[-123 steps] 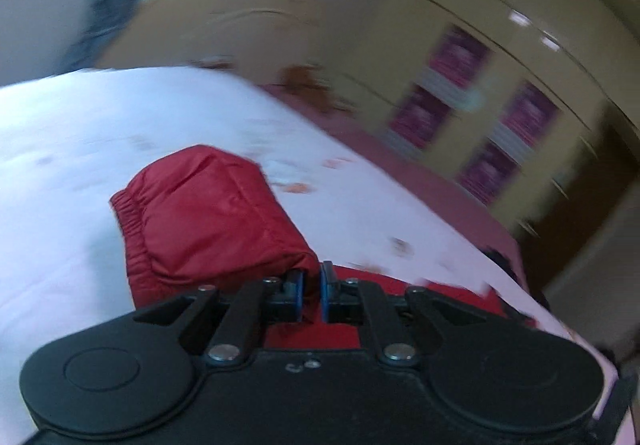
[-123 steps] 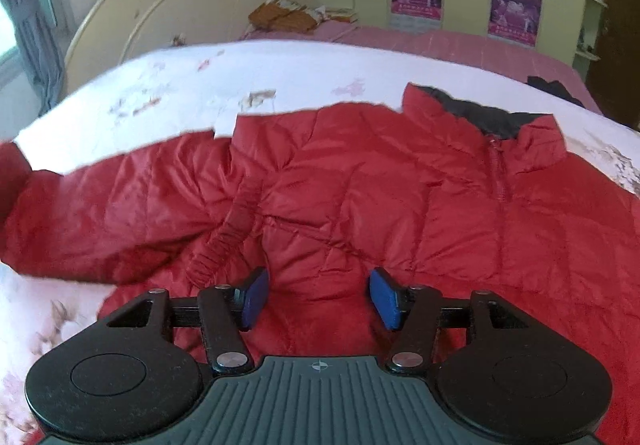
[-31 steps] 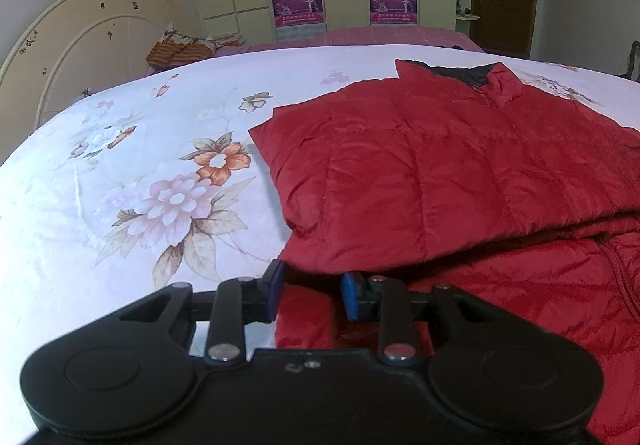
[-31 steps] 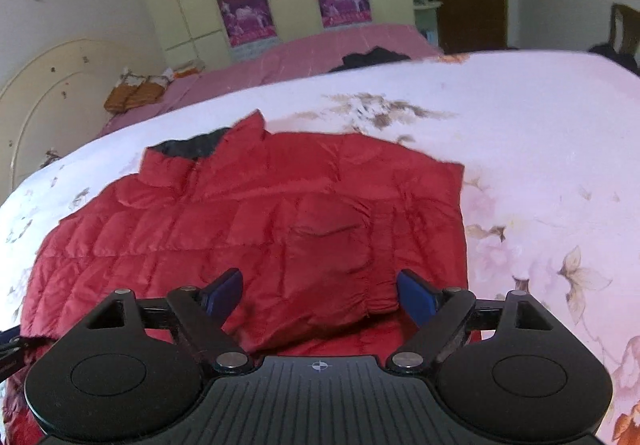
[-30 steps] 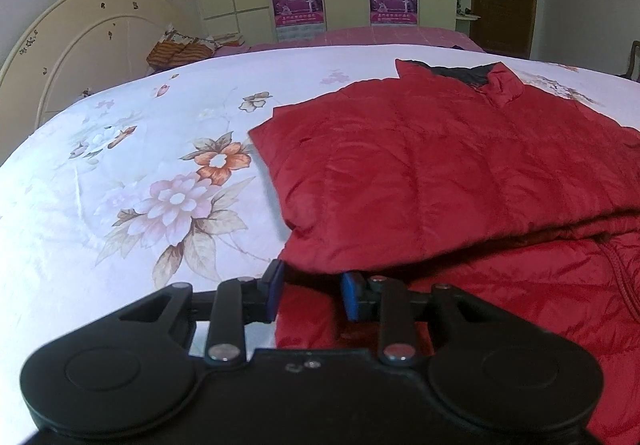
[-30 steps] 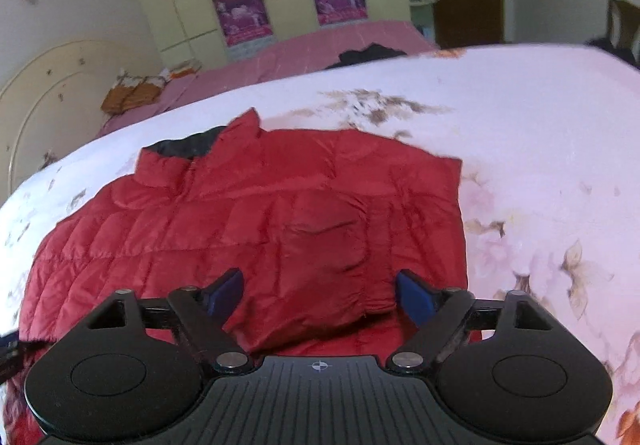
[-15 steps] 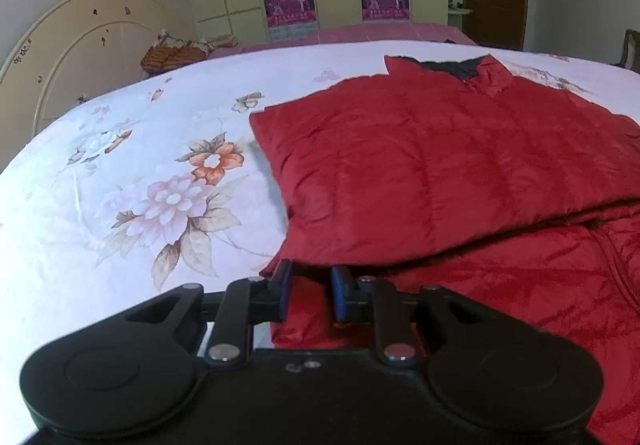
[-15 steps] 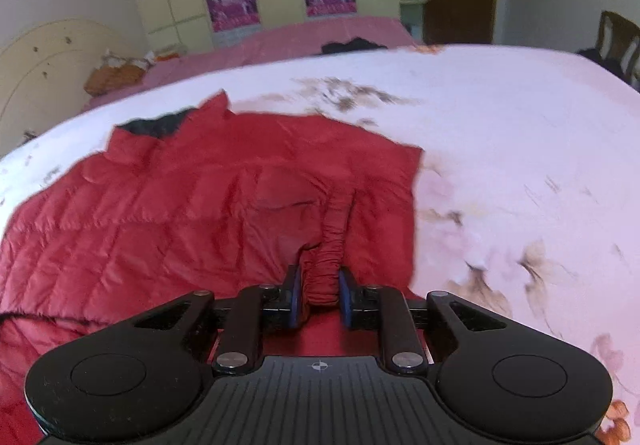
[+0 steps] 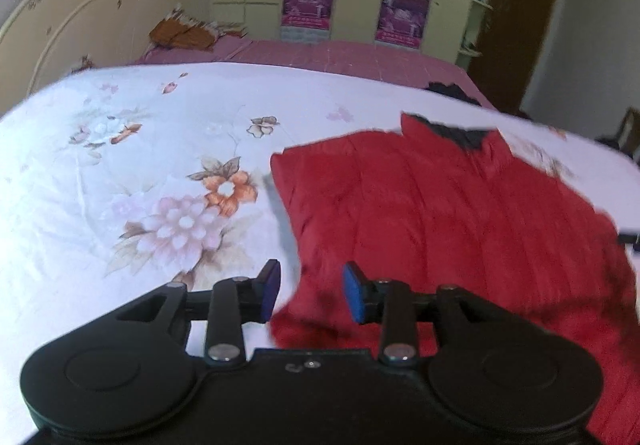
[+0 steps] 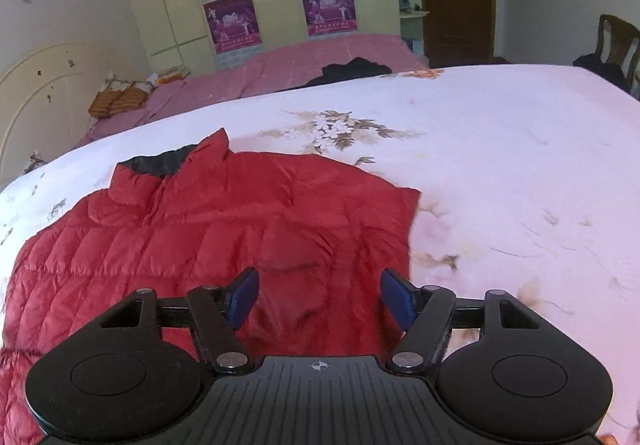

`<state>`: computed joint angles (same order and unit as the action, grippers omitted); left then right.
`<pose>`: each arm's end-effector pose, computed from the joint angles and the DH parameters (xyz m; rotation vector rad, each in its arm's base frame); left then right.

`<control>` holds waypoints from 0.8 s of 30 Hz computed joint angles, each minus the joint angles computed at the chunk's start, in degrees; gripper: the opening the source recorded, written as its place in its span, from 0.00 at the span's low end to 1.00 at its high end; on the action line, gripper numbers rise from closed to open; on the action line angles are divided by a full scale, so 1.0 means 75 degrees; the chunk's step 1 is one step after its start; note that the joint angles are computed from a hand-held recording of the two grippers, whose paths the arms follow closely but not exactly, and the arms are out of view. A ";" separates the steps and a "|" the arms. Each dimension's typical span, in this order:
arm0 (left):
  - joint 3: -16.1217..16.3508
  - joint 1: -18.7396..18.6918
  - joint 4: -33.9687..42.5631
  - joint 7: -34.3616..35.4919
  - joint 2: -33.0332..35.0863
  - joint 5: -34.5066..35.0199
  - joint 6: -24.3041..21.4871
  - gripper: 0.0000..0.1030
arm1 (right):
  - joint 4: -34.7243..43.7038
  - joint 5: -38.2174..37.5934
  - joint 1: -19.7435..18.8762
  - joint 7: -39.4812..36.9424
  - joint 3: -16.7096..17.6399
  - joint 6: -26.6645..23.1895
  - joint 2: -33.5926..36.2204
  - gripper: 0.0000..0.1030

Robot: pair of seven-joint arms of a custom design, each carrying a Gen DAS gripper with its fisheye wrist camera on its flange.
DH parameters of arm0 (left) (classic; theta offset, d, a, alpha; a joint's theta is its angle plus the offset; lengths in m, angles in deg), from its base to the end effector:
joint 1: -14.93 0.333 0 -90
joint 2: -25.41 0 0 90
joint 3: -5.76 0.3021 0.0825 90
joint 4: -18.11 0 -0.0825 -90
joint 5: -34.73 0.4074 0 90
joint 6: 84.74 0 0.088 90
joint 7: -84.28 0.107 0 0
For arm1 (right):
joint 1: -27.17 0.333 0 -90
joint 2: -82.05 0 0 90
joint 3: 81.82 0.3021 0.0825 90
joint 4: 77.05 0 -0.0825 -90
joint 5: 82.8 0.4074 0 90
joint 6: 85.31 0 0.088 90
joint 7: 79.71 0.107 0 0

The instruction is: Fold large clothes

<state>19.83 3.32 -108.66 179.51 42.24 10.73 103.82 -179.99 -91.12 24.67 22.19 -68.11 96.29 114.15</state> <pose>0.6038 0.0635 0.3086 -2.0336 1.4192 -0.7225 0.7029 0.1292 0.3158 -1.7114 1.6377 -0.5264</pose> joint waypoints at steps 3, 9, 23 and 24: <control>-0.0301 0.0378 0.0683 -0.0186 0.0492 0.0028 -0.0018 0.33 | 0.0662 0.0024 0.0399 0.0154 -0.0371 -0.0309 0.0408 0.65; 0.0075 0.0104 0.1834 -0.0326 0.1486 0.0182 -0.0264 0.30 | 0.1586 -0.0028 0.0977 0.0328 -0.0976 -0.0860 0.1050 0.52; 0.0219 -0.0001 0.2600 -0.0833 0.2333 0.0922 -0.0541 0.31 | 0.1694 -0.0802 0.1909 0.0895 -0.2259 -0.0521 0.1247 0.25; 0.0277 -0.0048 0.2593 -0.0885 0.2308 0.0946 -0.0591 0.31 | 0.1684 -0.0851 0.2080 0.1072 -0.2488 -0.0532 0.1227 0.31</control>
